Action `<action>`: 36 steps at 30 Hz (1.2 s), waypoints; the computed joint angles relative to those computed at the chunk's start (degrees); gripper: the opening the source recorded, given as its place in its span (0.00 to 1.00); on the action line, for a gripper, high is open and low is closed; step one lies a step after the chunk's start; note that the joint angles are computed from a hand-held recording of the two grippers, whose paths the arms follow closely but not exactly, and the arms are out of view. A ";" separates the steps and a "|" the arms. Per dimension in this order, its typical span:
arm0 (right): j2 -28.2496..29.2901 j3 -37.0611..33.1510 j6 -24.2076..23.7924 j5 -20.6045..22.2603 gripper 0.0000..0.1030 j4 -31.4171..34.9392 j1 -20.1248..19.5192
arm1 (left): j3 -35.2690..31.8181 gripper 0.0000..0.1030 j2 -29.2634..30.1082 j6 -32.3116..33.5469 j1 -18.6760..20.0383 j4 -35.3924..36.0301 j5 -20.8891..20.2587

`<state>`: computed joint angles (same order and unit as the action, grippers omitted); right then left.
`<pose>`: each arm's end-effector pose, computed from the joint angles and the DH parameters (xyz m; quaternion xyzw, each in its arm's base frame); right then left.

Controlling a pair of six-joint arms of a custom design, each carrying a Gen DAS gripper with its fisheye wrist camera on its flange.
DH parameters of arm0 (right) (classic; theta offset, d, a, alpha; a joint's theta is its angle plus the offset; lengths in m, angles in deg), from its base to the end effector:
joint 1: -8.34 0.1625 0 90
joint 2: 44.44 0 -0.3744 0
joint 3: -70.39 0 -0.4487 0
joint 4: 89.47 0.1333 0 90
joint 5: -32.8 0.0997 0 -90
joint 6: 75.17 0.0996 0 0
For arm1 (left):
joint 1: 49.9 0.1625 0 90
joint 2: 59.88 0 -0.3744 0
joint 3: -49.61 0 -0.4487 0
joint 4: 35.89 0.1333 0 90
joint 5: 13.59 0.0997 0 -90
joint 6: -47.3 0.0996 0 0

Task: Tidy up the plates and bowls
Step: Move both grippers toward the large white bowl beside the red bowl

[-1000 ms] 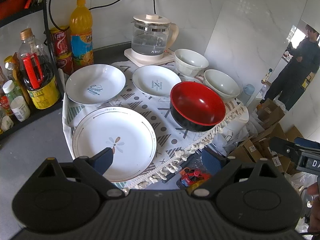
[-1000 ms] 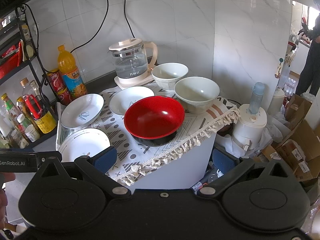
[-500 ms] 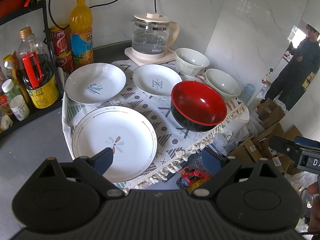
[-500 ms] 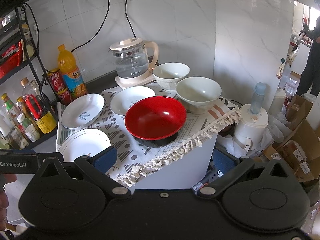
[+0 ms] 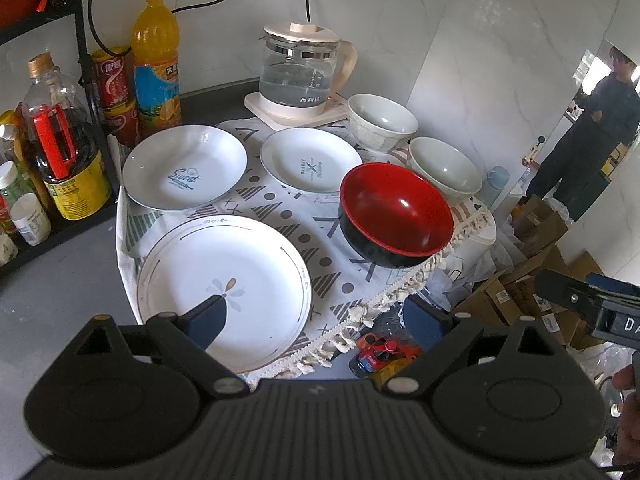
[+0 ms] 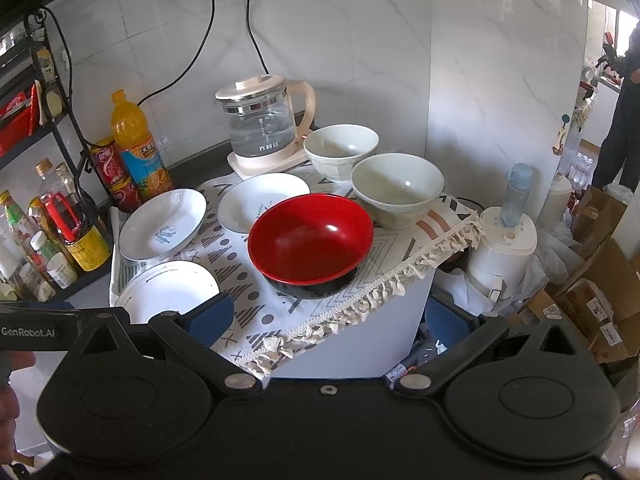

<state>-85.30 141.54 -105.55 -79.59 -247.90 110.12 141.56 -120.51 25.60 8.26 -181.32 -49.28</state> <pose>0.2579 -0.7695 0.1703 0.2743 -0.8879 0.2866 0.2329 -0.1777 -0.6921 0.2432 -0.0180 0.8752 -0.3669 0.3148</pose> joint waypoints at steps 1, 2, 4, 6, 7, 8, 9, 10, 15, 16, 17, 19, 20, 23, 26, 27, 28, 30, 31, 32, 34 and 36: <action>0.19 -0.37 0.39 0.14 1.00 0.38 -0.04 | -0.49 0.91 0.21 0.16 0.20 0.06 -0.19; 0.70 -1.33 0.94 0.20 1.00 1.12 0.00 | -0.98 0.91 0.40 0.30 0.41 0.14 -0.44; 1.34 -2.39 1.80 0.09 1.00 1.67 0.04 | -2.16 0.91 0.90 1.12 0.95 -0.03 -0.95; 2.75 -4.26 2.31 -0.37 1.00 2.01 0.34 | -3.30 0.91 1.49 2.48 1.45 -0.59 -1.27; 3.42 -5.03 2.45 -0.69 1.00 1.91 0.51 | -3.86 0.91 1.78 3.31 1.72 -0.93 -1.44; 4.00 -5.78 2.61 -0.89 1.00 1.79 0.59 | -4.44 0.91 2.10 4.29 2.00 -1.42 -1.70; 4.58 -6.53 2.84 -0.98 1.00 1.71 0.66 | -5.18 0.91 2.44 5.01 2.30 -1.43 -1.92; 5.17 -7.31 3.06 -1.07 1.00 1.63 0.69 | -5.99 0.91 2.85 5.58 2.58 -1.34 -2.13; 8.43 -11.25 3.54 -1.83 1.00 0.10 1.12 | -9.31 0.91 4.43 9.50 4.06 -2.87 -3.87; 9.21 -12.23 3.46 -2.22 1.00 -0.21 1.25 | -10.20 0.91 4.79 9.64 4.31 -2.38 -4.04; 9.81 -12.99 3.42 -2.57 1.00 -0.57 1.33 | -11.05 0.90 5.15 9.98 4.55 -2.21 -4.32; 11.22 -14.83 3.48 -3.28 1.00 -1.20 1.51 | -12.39 0.90 5.91 11.57 5.00 -3.10 -5.06; 11.95 -15.91 3.60 -3.63 1.00 -1.16 1.54 | -13.16 0.90 6.32 12.04 5.19 -2.99 -5.34; 13.84 -19.01 4.84 -4.27 0.99 -0.43 1.48 | -16.06 0.89 7.71 12.39 5.84 -1.48 -6.85; 15.54 -21.89 5.33 -4.58 0.99 0.21 1.32 | -18.52 0.89 9.24 13.79 6.25 -1.62 -7.98; 16.08 -22.74 5.45 -4.84 0.99 0.54 1.31 | -19.32 0.89 9.82 14.14 6.33 -1.49 -8.19; 16.67 -23.76 5.69 -4.95 0.99 0.98 1.22 | -20.06 0.89 10.35 14.19 6.37 -1.17 -8.31; 17.59 -25.65 6.16 -4.49 0.97 2.34 0.90 | -21.88 0.88 11.63 14.16 6.53 -0.45 -8.68; 18.04 -26.55 6.44 -4.46 0.97 3.04 0.81 | -22.67 0.88 12.22 14.04 6.55 -0.13 -8.81; 18.73 -27.89 6.63 -4.38 0.97 3.79 0.63 | -23.70 0.88 12.99 14.03 6.62 0.16 -8.94; 20.05 -30.26 6.73 -4.42 0.96 5.00 0.34 | -25.63 0.88 14.48 14.40 6.80 0.26 -9.28; 21.80 -33.64 6.69 -4.20 0.94 6.97 -0.05 | -28.04 0.87 16.41 14.45 6.95 0.57 -9.34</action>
<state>-63.50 107.90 -98.86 -83.79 -240.93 110.07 113.52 -104.10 40.04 15.20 -180.75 -58.62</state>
